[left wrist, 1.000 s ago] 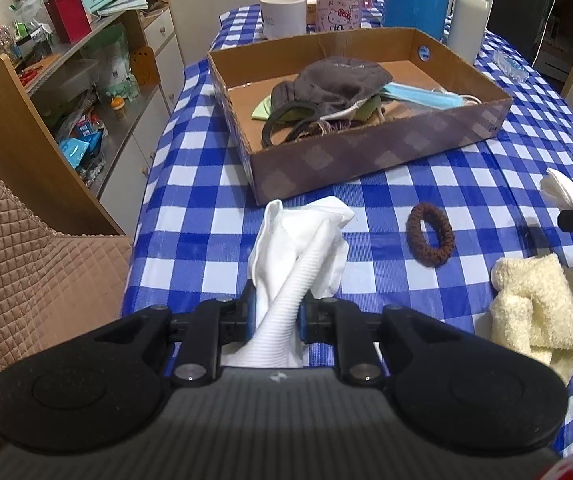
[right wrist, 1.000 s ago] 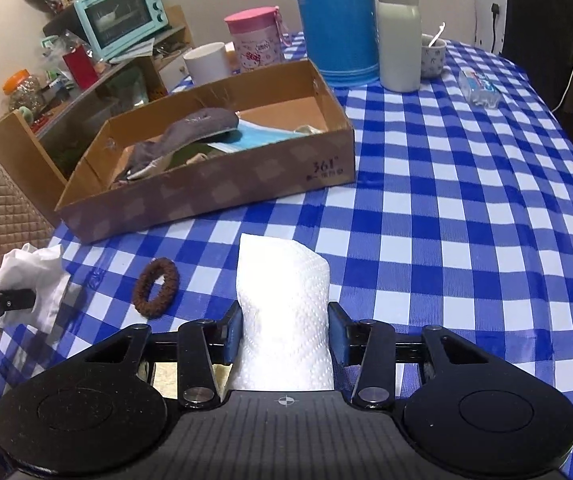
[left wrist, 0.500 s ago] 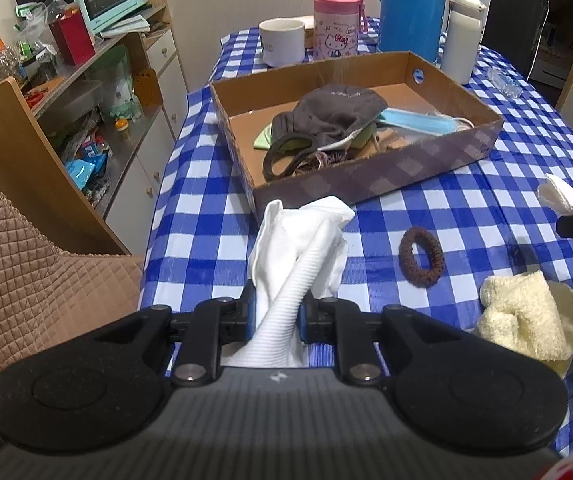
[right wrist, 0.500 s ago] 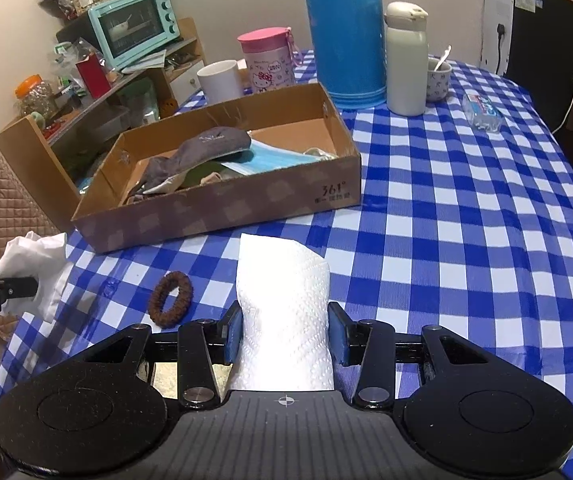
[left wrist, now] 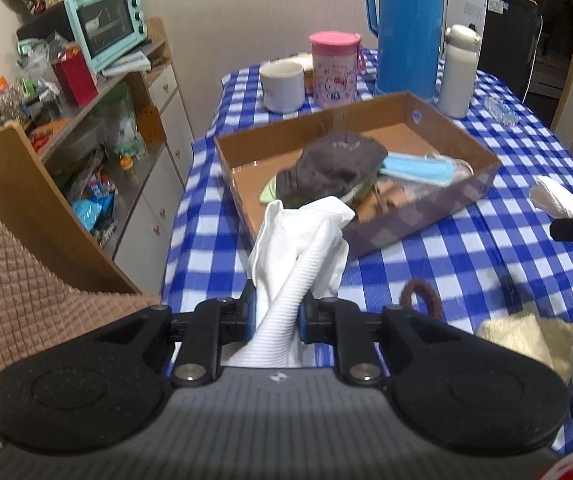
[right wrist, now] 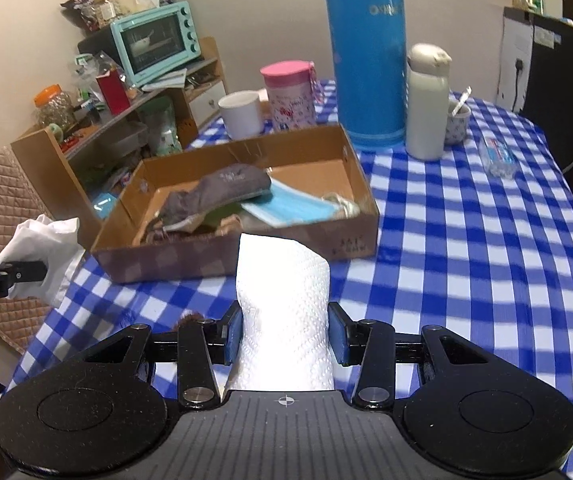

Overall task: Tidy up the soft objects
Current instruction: 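Carry the white cloth and folded white towel toward the cardboard tray, then lower both white items into the tray and open both tools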

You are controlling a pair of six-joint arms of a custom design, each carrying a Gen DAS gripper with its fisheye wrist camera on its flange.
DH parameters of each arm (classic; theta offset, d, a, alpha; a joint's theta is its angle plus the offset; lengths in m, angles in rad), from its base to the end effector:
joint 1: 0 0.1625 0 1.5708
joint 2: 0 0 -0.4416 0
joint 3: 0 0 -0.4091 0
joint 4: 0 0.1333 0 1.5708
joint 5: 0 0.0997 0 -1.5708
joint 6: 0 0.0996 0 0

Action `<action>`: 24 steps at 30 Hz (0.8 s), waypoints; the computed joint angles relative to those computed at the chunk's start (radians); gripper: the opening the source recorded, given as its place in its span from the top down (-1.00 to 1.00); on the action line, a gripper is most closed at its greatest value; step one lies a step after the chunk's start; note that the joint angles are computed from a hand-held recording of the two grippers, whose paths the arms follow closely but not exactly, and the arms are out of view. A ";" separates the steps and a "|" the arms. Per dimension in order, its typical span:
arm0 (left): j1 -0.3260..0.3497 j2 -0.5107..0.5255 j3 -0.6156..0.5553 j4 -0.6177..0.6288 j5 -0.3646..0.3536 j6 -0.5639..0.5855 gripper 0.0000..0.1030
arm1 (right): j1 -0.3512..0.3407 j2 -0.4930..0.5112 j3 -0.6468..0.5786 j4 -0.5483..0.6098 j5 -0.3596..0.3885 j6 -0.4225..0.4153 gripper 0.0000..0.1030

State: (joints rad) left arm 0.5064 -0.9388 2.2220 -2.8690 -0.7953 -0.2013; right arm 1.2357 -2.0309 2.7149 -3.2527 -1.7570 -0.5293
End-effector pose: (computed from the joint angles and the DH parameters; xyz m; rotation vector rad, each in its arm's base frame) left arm -0.3193 -0.4092 0.0569 1.0206 2.2344 -0.6082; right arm 0.0239 -0.2807 0.3304 0.1089 -2.3522 1.0717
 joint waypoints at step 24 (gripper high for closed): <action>0.071 0.209 -0.308 -0.104 -0.050 0.256 0.67 | 0.111 0.293 -0.240 -0.119 -0.014 -0.048 0.16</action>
State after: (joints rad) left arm 0.5776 -0.7302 1.9145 -2.9735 -0.8456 0.0549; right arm 1.3471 -1.7376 2.4750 -3.3715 -1.7713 -0.5774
